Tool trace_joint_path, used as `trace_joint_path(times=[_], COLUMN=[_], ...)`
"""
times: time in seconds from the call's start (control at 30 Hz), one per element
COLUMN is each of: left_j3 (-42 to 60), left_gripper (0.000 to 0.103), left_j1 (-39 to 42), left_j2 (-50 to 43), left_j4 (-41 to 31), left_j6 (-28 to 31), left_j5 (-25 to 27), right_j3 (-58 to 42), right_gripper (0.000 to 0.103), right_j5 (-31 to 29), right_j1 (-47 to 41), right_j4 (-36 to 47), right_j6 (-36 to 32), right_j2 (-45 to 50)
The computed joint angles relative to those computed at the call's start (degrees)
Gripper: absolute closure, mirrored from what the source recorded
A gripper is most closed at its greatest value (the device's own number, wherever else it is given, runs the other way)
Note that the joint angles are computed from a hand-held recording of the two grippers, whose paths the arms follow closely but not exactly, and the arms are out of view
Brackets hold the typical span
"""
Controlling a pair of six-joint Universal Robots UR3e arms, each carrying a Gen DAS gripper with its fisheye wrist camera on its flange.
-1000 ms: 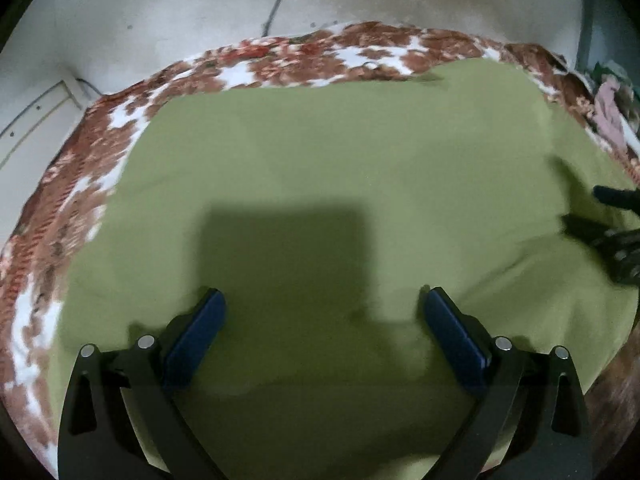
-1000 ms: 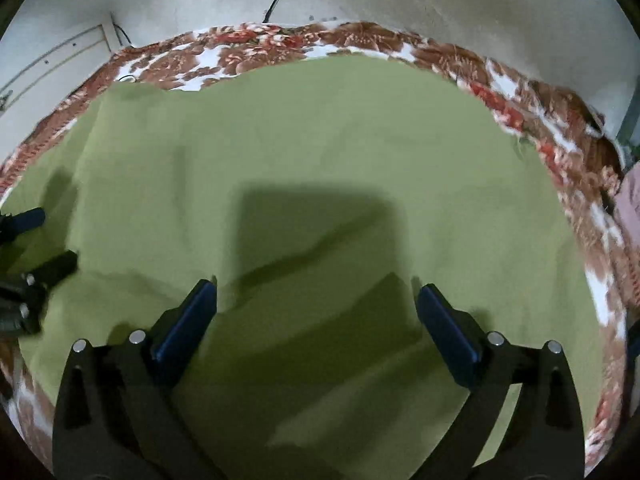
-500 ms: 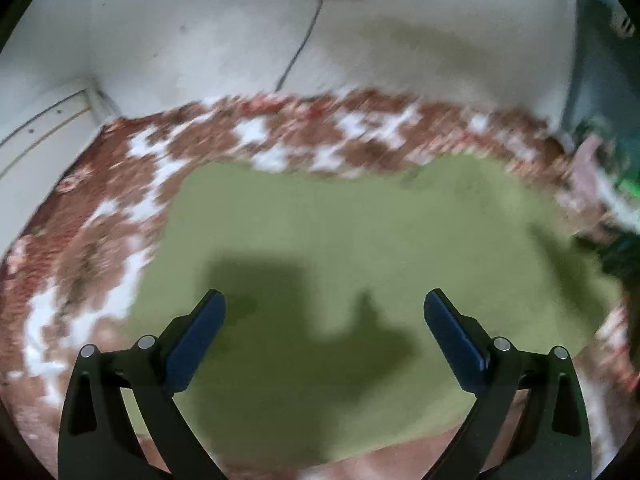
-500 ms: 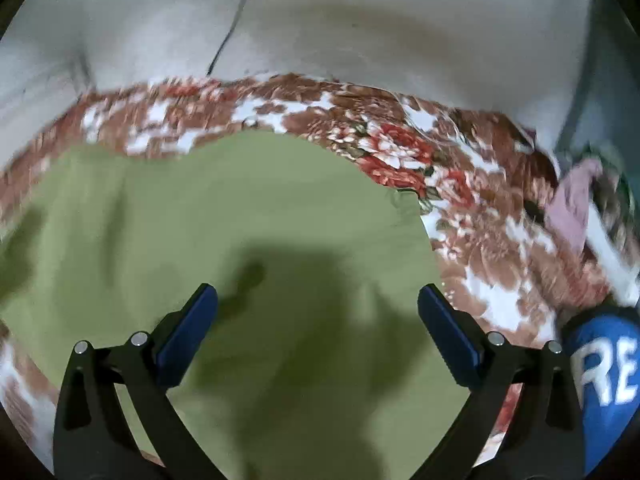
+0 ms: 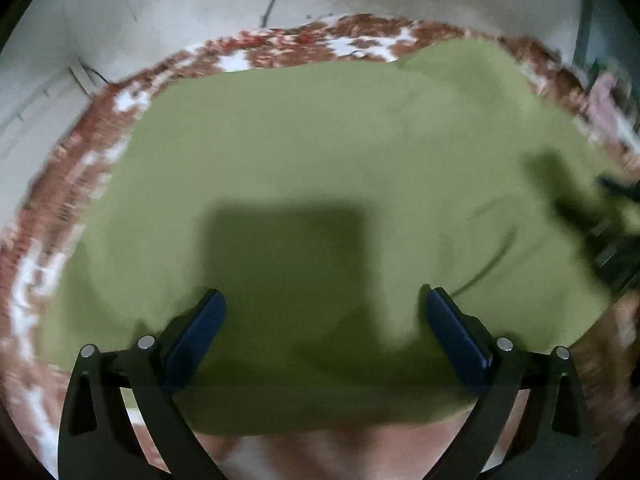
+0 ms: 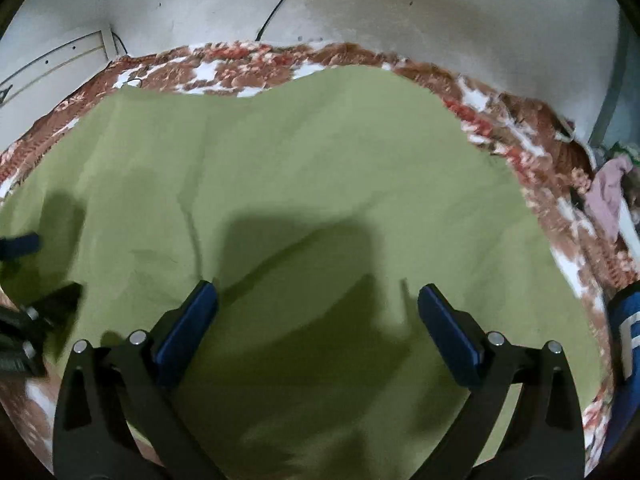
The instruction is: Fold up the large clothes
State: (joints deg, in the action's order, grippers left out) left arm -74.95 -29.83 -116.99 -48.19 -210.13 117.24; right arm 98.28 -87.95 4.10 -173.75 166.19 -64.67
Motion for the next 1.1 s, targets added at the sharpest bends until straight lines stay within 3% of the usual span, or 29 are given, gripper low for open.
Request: trace_joint_path(times=[0.07, 0.13, 0.17, 0.33, 0.43, 0.57, 0.67, 0.83, 1.1], left_j3=[-6.39, -12.86, -14.96, -27.1, -39.57, -51.25, -53.92, -54.41, -56.73], left_gripper=[0.004, 0.004, 0.004, 0.005, 0.005, 0.005, 0.005, 0.005, 0.005], left_j1=[1.2, 2.23, 2.47, 2.43, 5.66, 8.53, 8.63, 11.1, 17.06], left_j2=[3.78, 8.09, 10.02, 24.81, 36.9, 46.4, 45.61, 38.76, 31.71], left_j4=[2.12, 5.22, 5.61, 10.87, 19.34, 25.99, 28.14, 33.88, 43.38], left_j6=[0.25, 0.73, 0.46, -5.27, -12.11, -19.76, -22.28, -21.54, -18.48], left_j5=[-0.43, -1.12, -0.95, -4.0, -14.09, -20.21, -19.38, -19.13, -22.17], right_j3=[4.06, 8.04, 9.29, 14.19, 16.82, 16.92, 14.38, 11.55, -0.13], right_gripper=[0.005, 0.005, 0.005, 0.005, 0.005, 0.005, 0.005, 0.005, 0.005], right_j5=[0.29, -6.47, -5.81, 6.17, 14.46, 19.63, 18.6, 13.54, 3.89], right_j1=[-2.09, -3.1, -4.89, -19.49, -24.7, -24.28, -18.95, -9.56, -0.05], right_j4=[-3.13, -9.77, -9.66, -0.47, 4.83, 11.27, 13.04, 9.54, 7.26], right_j6=[-1.66, -3.29, -4.18, -4.62, -3.86, -2.75, -1.15, 0.34, 3.58], right_j2=[-2.43, -3.66, -4.51, -12.29, -18.8, -24.68, -25.34, -23.64, -8.43])
